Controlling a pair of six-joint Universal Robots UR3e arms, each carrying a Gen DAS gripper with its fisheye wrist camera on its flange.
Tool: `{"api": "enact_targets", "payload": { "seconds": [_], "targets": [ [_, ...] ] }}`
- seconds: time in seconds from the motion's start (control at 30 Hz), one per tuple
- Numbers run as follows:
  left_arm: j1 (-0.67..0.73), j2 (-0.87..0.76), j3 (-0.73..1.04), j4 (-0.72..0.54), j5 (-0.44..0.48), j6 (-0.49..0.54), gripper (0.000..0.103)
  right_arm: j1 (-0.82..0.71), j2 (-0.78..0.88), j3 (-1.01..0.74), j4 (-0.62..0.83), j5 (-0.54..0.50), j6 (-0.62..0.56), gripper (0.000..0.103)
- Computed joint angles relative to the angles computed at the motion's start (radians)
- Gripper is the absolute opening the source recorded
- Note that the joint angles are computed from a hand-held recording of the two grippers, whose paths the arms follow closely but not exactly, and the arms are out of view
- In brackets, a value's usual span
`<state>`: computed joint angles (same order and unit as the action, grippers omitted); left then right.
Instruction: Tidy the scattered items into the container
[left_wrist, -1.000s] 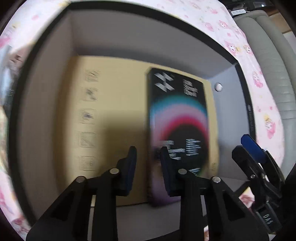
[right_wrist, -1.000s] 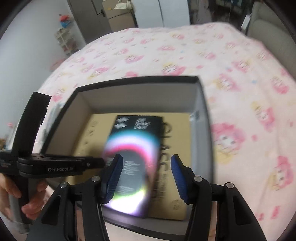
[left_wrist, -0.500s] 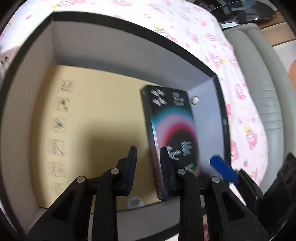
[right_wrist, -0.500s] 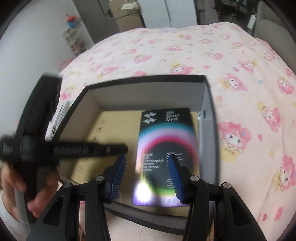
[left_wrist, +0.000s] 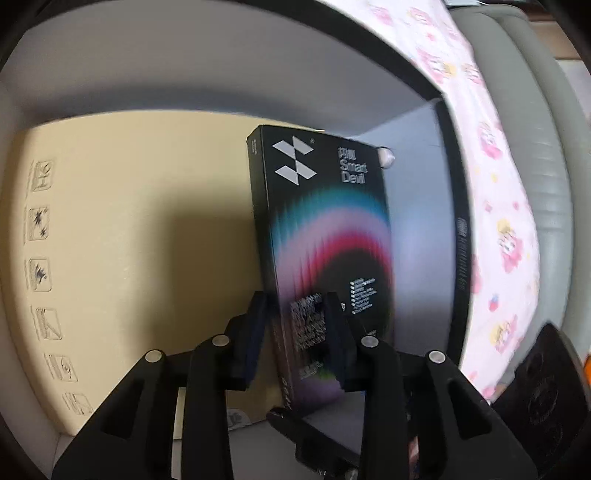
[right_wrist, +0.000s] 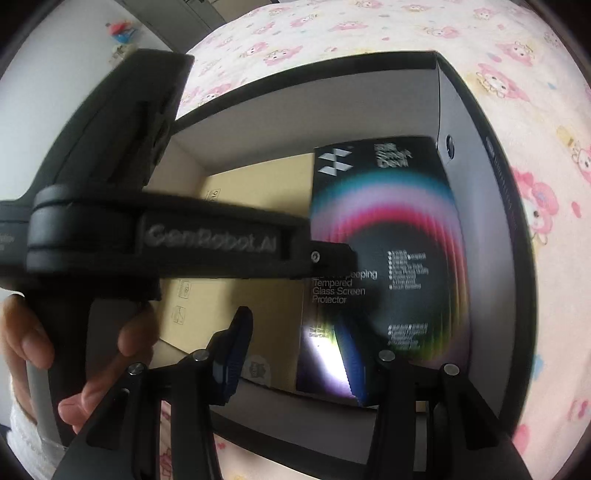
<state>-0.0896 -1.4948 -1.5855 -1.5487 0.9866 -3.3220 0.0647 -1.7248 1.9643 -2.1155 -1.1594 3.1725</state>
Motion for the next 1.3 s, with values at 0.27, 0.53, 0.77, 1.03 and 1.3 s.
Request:
{"api": "enact_targets", "payload": {
  "seconds": [0.27,0.53,0.77,1.03,1.3],
  "targets": [
    [0.022,0.117,-0.018,0.059,0.292,-0.079,0.028,0.032,0.17,-0.291,0.069,-0.14,0.007,0.043],
    [0.092,0.1,-0.08,0.035,0.109,-0.017,0.024,0.086,0.351,-0.43,0.067,-0.21,0.051,0.043],
    [0.063,0.085,-0.049,0.014,0.153,-0.043,0.024,0.09,0.304,-0.343,0.091,-0.178,-0.013,0.047],
    [-0.097,-0.039,0.046,0.127,0.148,-0.206,0.024,0.058,0.097,-0.186,0.023,-0.198,0.034,0.043],
    [-0.138,-0.142,0.073,0.189,0.078,-0.287,0.025,0.048,0.076,-0.156,-0.004,-0.277,0.025,0.041]
  ]
}}
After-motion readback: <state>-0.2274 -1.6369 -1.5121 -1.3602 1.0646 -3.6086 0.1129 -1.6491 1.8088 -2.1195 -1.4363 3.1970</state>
